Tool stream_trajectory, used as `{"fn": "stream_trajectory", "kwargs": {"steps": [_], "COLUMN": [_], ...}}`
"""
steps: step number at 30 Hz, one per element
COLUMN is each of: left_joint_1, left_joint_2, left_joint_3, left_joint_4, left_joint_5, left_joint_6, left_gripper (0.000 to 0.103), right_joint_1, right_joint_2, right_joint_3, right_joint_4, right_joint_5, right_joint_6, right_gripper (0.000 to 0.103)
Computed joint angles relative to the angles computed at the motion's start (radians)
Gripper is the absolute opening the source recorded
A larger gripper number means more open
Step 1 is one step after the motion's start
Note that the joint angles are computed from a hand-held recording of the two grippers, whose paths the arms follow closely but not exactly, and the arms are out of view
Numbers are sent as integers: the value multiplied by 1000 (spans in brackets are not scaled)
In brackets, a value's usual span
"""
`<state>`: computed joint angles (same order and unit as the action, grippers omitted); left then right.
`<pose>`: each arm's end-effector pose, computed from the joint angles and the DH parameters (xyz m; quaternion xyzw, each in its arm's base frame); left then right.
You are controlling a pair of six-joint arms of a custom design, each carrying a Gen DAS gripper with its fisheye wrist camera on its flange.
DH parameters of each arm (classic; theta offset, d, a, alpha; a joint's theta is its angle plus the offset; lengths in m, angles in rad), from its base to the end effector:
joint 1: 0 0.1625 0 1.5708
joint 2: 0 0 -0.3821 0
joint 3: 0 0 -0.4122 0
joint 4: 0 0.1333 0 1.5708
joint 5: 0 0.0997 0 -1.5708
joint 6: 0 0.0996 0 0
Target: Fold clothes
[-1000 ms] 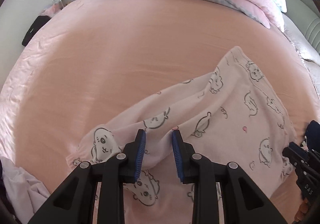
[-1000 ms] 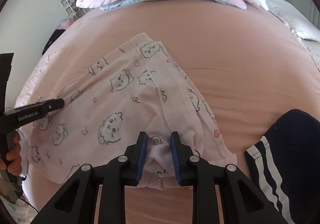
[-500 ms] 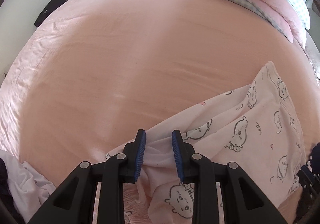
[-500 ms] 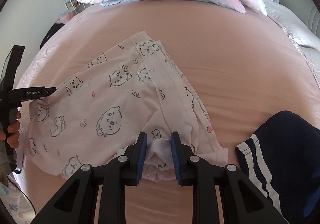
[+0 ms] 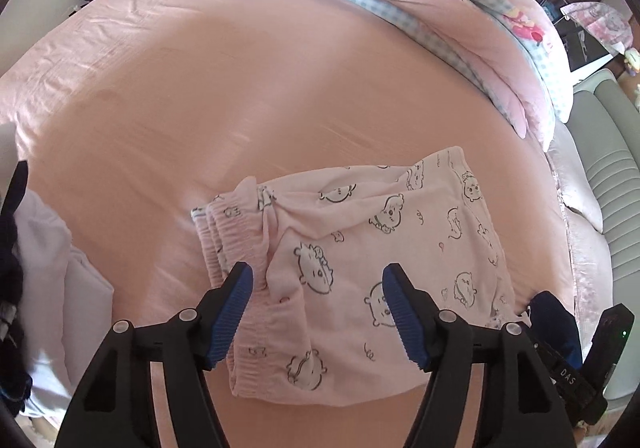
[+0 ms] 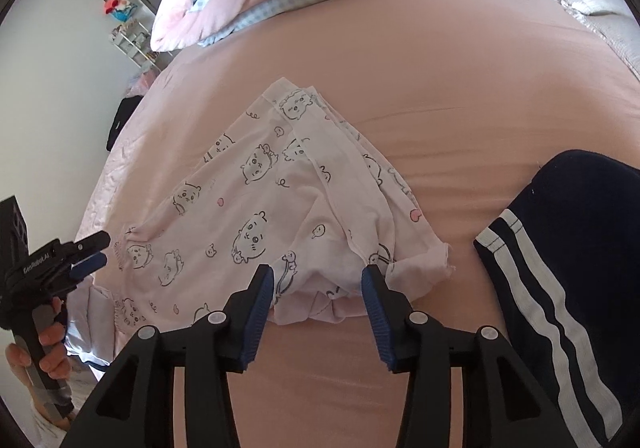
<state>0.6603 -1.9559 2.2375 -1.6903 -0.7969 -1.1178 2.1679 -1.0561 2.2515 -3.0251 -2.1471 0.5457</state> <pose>-0.1435 -0.3684 0.3157 -0.0651 0.9212 -0.2797 0.2624 0.3223 -0.3335 0.0564 -0.0122 -0.9514 0.2565 0.1701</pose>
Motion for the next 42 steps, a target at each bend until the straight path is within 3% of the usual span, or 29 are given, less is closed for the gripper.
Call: {"fn": "stream_trajectory", "kwargs": {"steps": [8,15,18,22,26,31,35,42], "left_joint_1": [-52,-133,-164,-165,-216,-230,-241,-240], "left_joint_2": [-127,-296,-337,-382,-429,-497,-533,-526], "left_joint_3": [77,164,190,236,262,294,316,337], "left_joint_4": [111,161,209,195,231,230,226,178], "left_joint_5": [-17,-72,-100,-153,-129,-105,-71,-36], "left_joint_6": [-129,-228,-274,-312,-358,-395,-414,-399], "left_gripper": [66,66,66,66,66,66,66,75], "right_joint_1": [-9,-23,-35,-70,-101,-73,-79,-91], "right_joint_2": [13,50,61,69,84,108,127,142], "right_joint_3": [40,45,53,106,146,147,154,166], "right_joint_4": [-122,-123,-145,-282,-417,-462,-524,-595], "right_joint_5": [119,182,165,192,236,171,170,180], "right_joint_6": [60,84,125,193,232,209,197,214], "right_gripper": [62,62,62,62,62,62,62,62]}}
